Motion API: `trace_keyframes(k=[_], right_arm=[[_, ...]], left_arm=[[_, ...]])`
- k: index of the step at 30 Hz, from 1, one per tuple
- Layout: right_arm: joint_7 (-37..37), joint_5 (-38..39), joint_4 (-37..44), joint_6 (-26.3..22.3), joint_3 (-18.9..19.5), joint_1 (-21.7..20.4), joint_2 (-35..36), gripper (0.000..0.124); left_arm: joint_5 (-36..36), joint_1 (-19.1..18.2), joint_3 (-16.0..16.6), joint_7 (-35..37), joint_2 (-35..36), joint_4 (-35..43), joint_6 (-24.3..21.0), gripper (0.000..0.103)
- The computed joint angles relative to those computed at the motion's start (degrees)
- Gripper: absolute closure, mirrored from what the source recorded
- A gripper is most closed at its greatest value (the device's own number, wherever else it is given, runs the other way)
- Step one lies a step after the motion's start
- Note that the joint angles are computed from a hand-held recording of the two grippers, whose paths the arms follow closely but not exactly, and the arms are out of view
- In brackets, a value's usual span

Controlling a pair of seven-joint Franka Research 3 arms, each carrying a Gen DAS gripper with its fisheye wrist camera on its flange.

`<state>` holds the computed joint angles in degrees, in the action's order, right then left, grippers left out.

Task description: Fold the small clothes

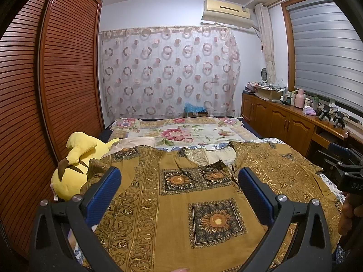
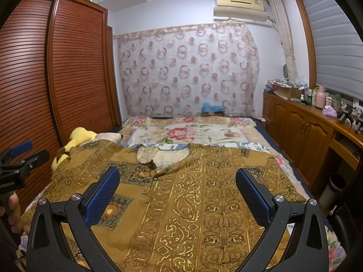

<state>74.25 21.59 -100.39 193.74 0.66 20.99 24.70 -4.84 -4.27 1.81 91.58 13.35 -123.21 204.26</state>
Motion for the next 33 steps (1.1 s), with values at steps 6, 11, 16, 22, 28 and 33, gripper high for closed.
trace_keyframes(k=[6, 11, 16, 22, 28, 33], right_arm=[[0.02, -0.04, 0.00, -0.05, -0.01, -0.01, -0.04, 0.021], [0.04, 0.04, -0.07, -0.09, -0.18, 0.17, -0.14, 0.021], [0.05, 0.02, -0.19, -0.04, -0.10, 0.14, -0.27, 0.021], [0.07, 0.03, -0.38, -0.04, -0.05, 0.11, -0.47, 0.021], [0.06, 0.02, -0.47, -0.04, -0.06, 0.11, -0.55, 0.021], [0.08, -0.07, -0.53, -0.05, 0.10, -0.05, -0.59, 0.021]], left_arm=[[-0.48, -0.32, 0.17, 0.41, -0.01, 0.32, -0.25, 0.000], [-0.46, -0.20, 0.05, 0.43, -0.01, 0.04, 0.15, 0.000], [-0.56, -0.19, -0.02, 0.54, -0.03, 0.06, 0.18, 0.000], [-0.91, -0.36, 0.07, 0.89, -0.03, 0.02, 0.29, 0.000], [-0.89, -0.26, -0.05, 0.95, -0.02, -0.09, 0.51, 0.000], [-1.05, -0.31, -0.07, 1.06, -0.04, 0.06, 0.32, 0.000]])
